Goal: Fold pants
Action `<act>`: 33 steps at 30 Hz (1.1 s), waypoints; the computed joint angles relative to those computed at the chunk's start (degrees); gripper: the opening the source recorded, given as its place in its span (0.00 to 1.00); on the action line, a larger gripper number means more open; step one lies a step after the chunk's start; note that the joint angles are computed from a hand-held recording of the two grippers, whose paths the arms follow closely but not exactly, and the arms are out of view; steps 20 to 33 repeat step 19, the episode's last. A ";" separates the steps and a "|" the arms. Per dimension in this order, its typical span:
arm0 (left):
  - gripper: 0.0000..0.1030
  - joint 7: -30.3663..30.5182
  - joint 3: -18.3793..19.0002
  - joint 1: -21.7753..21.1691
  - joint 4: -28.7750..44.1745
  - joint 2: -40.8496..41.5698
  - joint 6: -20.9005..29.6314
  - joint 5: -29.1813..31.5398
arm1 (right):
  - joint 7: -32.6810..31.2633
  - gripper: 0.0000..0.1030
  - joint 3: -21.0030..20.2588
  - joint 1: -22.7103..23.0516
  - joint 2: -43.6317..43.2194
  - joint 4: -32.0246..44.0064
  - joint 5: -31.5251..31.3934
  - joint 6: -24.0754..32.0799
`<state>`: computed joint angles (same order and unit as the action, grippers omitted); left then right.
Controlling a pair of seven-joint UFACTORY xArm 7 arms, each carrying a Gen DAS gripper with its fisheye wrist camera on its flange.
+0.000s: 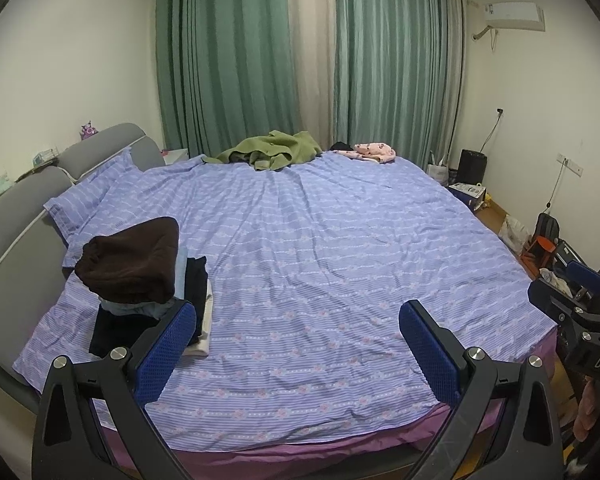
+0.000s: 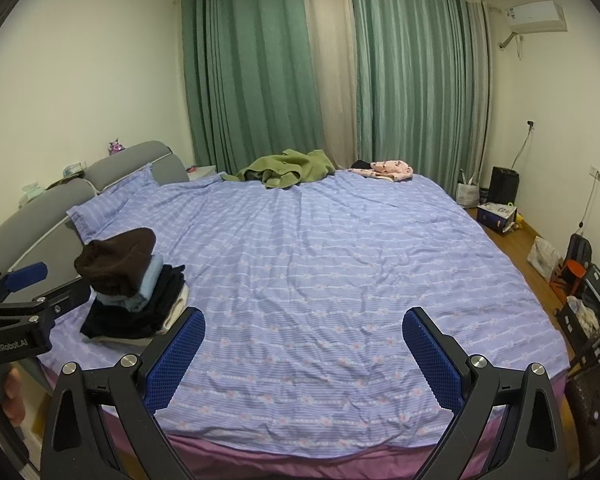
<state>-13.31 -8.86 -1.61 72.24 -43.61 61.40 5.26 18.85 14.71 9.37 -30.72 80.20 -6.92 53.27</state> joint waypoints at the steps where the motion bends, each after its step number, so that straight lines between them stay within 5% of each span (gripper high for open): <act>1: 1.00 -0.11 -0.04 0.03 0.04 0.02 0.06 0.01 | -0.07 0.97 -0.07 0.05 -0.02 -0.05 0.04 -0.06; 33: 1.00 -1.74 -0.73 0.24 -0.06 -0.35 0.97 0.59 | -0.31 0.97 -0.42 -0.16 -0.69 -0.76 0.39 -0.04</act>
